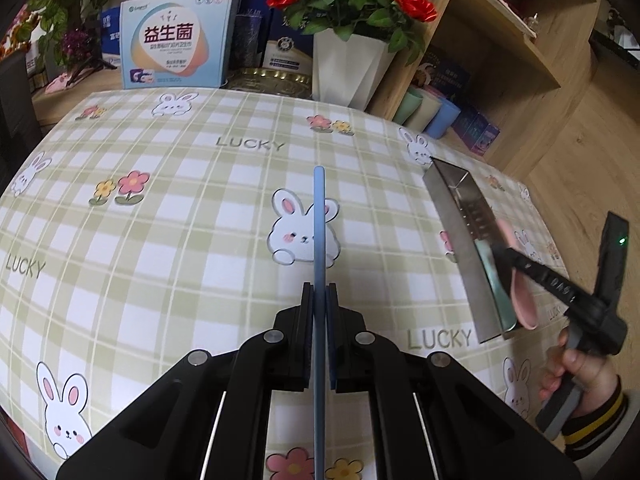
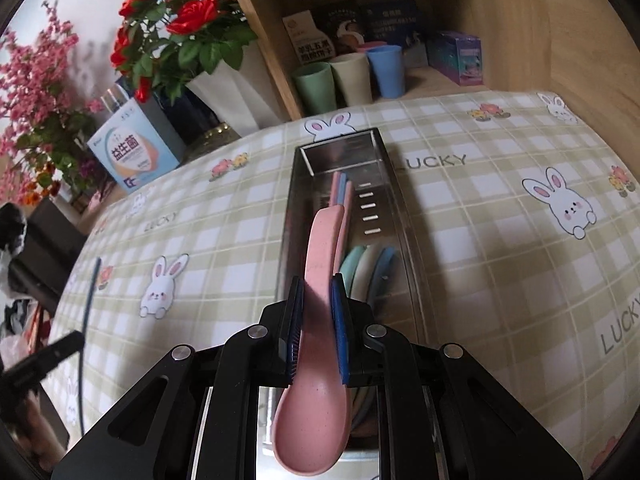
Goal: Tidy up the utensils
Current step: 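Carry the pink spoon into the steel tray and open the right tool, then carry the blue chopstick into the steel tray and open the left tool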
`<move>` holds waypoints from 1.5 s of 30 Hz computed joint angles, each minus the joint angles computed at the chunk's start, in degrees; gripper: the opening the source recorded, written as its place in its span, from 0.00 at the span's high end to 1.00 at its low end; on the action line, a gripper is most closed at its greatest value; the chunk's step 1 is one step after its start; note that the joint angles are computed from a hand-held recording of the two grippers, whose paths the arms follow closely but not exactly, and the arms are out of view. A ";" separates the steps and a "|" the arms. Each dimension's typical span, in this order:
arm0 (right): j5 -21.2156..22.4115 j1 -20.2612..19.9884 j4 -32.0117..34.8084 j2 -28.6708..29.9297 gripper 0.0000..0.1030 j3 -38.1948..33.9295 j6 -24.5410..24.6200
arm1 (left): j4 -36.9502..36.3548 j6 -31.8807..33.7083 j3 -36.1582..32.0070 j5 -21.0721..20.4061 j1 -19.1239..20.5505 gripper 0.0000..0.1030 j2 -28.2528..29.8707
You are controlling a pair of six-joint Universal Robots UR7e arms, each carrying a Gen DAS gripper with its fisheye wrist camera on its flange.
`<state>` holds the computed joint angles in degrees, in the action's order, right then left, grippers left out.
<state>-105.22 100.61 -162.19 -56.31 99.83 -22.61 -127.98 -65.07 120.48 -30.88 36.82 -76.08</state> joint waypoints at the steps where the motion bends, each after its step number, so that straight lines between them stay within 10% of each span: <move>1: -0.34 -0.02 -0.34 0.38 0.86 -0.02 -0.47 | -0.34 0.40 -0.26 -0.08 0.09 0.95 0.27; 27: -4.85 0.17 -1.62 2.62 0.83 -0.73 0.27 | -2.28 3.12 -1.85 -2.53 1.57 0.95 2.86; 30: -5.52 0.58 -2.57 1.89 0.46 -0.24 -0.05 | -2.92 4.16 -2.62 -3.01 1.77 0.95 3.48; 45: -4.01 -0.79 1.13 -2.33 0.16 -2.11 -0.98 | -12.35 14.46 -15.11 -10.82 4.31 0.95 14.33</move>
